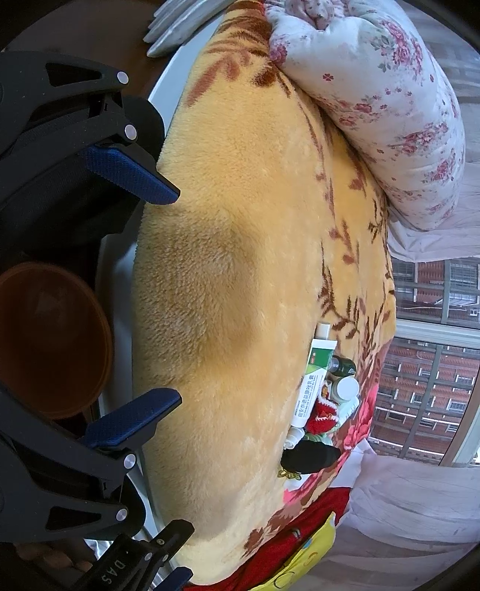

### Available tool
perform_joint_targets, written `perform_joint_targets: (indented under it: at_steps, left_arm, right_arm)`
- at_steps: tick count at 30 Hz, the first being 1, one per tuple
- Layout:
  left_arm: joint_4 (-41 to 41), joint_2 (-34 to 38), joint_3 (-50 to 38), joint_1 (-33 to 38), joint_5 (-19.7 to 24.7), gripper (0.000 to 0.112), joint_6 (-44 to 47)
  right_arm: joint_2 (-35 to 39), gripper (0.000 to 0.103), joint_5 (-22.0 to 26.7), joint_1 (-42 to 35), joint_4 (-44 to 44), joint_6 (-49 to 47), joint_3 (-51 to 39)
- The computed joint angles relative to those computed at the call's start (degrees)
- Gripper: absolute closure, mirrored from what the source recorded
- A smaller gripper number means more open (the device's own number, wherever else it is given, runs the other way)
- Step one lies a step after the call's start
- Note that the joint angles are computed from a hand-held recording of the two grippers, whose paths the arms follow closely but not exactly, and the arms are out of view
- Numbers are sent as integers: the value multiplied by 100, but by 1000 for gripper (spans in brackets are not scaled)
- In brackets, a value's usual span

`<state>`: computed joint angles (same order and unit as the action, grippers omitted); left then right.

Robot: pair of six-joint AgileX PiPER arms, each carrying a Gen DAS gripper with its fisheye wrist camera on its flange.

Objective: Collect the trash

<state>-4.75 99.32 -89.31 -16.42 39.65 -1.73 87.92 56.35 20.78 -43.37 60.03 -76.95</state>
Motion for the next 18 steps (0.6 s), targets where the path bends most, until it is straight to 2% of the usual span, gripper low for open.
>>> perform_joint_targets:
  at_steps: [18]
  left_arm:
    - [103, -44, 67, -51, -28, 15, -94]
  right_arm:
    - [-31, 5, -16, 3, 8, 32, 31]
